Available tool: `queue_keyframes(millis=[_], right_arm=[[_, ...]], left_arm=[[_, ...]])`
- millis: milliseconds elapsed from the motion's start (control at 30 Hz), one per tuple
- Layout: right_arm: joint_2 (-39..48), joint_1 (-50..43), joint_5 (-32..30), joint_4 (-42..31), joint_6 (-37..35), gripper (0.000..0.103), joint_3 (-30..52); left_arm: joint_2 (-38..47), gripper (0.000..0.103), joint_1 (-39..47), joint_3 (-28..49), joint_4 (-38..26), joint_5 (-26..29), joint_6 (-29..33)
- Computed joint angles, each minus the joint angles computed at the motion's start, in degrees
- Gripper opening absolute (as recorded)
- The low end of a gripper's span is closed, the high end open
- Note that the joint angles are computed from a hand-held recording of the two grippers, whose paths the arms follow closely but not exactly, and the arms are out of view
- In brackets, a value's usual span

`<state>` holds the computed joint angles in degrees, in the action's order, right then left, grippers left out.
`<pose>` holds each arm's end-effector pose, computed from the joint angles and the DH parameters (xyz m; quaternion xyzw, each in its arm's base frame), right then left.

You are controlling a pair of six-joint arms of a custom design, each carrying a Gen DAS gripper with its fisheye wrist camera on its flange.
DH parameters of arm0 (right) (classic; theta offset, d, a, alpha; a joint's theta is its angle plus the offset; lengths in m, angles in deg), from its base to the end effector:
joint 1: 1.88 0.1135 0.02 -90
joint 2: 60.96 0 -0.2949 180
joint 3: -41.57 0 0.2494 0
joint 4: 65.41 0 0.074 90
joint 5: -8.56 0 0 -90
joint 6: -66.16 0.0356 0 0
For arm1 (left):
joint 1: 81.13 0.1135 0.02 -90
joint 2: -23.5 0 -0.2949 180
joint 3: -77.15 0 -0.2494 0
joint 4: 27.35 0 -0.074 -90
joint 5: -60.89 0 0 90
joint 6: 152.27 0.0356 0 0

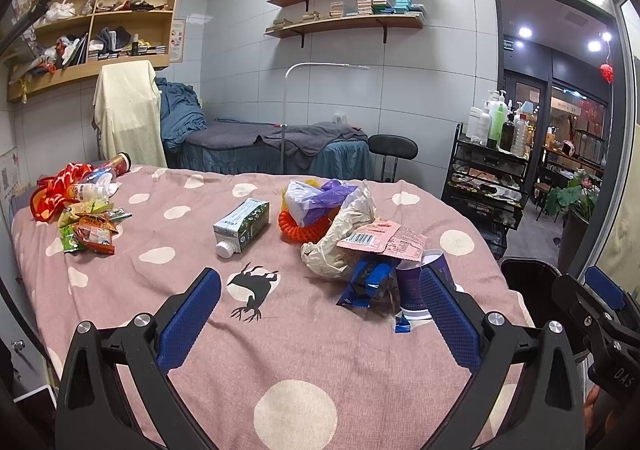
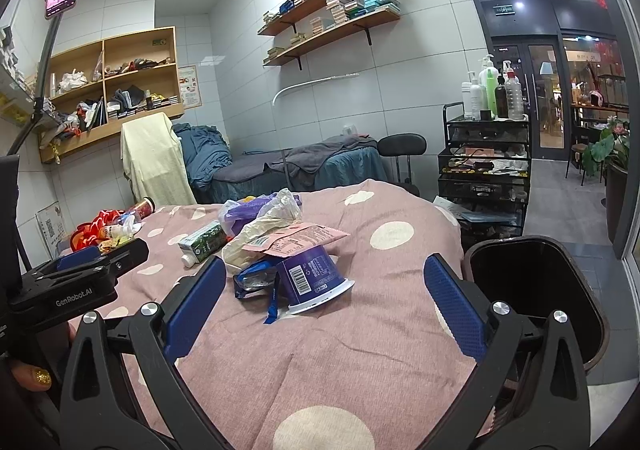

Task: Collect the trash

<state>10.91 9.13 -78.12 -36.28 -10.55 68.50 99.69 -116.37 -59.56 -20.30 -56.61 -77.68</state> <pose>0.2067 0.0381 0.1877 0.0333 0.7968 0.1043 0.5942 0.2170 -0.1331 0.2184 0.0174 0.8325 -0.0386 0.5524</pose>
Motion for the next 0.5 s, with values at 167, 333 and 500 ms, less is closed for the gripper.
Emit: queue_keyframes(millis=[167, 333, 500], right_arm=[[0.14, 0.1, 0.35, 0.14, 0.11, 0.098, -0.07], [0.27, 0.09, 0.46, 0.02, 0.1, 0.098, -0.06], [0.66, 0.08, 0.53, -0.25, -0.04, 0.098, 0.15]], left_arm=[[0.39, 0.098, 0.23, 0.45, -0.69, 0.4, -0.29], [0.64, 0.098, 0.3, 0.39, -0.46, 0.56, -0.16], [1.32, 0.098, 0.47, 0.81, -0.7, 0.97, -0.31]])
